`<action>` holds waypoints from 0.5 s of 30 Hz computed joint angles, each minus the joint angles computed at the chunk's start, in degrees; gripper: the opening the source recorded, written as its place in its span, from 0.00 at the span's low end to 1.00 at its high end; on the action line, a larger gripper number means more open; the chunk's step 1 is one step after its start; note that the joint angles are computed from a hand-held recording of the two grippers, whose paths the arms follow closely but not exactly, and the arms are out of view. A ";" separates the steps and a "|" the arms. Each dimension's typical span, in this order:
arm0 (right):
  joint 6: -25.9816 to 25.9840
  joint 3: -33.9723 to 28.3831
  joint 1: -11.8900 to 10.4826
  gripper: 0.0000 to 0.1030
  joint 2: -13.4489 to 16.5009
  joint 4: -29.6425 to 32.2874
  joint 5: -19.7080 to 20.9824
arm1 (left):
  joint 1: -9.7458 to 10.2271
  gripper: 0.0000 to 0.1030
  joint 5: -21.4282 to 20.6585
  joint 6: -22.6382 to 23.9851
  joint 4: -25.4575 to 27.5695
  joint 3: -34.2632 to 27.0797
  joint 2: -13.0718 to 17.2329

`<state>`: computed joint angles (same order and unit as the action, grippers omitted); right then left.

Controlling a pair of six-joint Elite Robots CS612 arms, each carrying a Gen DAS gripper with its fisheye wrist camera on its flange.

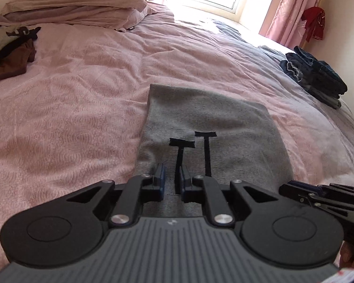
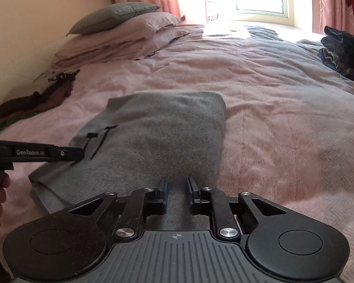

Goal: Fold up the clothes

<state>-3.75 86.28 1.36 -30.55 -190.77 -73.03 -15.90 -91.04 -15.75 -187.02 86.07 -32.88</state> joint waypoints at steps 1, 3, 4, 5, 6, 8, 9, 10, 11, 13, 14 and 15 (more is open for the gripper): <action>0.15 0.30 0.17 0.13 -0.33 -0.20 -0.71 | -0.09 0.11 0.00 -0.54 -0.04 0.85 -0.80; 0.67 1.78 0.18 0.25 -1.85 -0.01 -1.28 | -0.45 0.13 0.37 -1.40 -1.27 3.13 -2.47; 1.21 2.70 -0.03 0.41 -2.49 -0.64 -0.49 | -0.74 0.13 1.00 -1.39 -1.78 4.40 -3.34; 2.07 3.93 -0.43 0.50 -3.04 -2.22 0.90 | -1.08 0.14 1.55 -1.38 -2.67 5.69 -4.10; 2.89 5.04 -0.78 0.51 -3.48 -3.61 1.86 | -1.32 0.16 1.77 -1.45 -3.45 6.83 -4.72; 4.05 7.03 -1.17 0.52 -4.39 -4.87 2.56 | -1.82 0.18 1.97 -2.09 -4.00 9.04 -6.03; 4.41 8.11 -1.34 0.52 -4.88 -5.36 2.80 | -1.99 0.18 1.96 -2.42 -4.24 9.91 -6.50; 4.57 9.00 -1.49 0.52 -5.23 -5.77 2.98 | -2.14 0.18 1.90 -2.49 -4.35 10.61 -6.91; 4.73 9.83 -1.61 0.52 -5.58 -5.94 2.97 | -2.34 0.18 2.07 -2.40 -4.31 11.33 -7.31; 4.59 11.18 -1.91 0.52 -6.13 -6.26 3.32 | -2.64 0.19 2.50 -2.48 -4.61 12.54 -7.91; 4.62 11.82 -2.06 0.52 -6.36 -6.66 3.38 | -2.65 0.20 2.36 -2.49 -4.87 13.13 -8.14; 4.78 12.45 -2.19 0.52 -6.57 -7.04 3.28 | -2.70 0.23 2.28 -2.77 -4.98 13.59 -8.36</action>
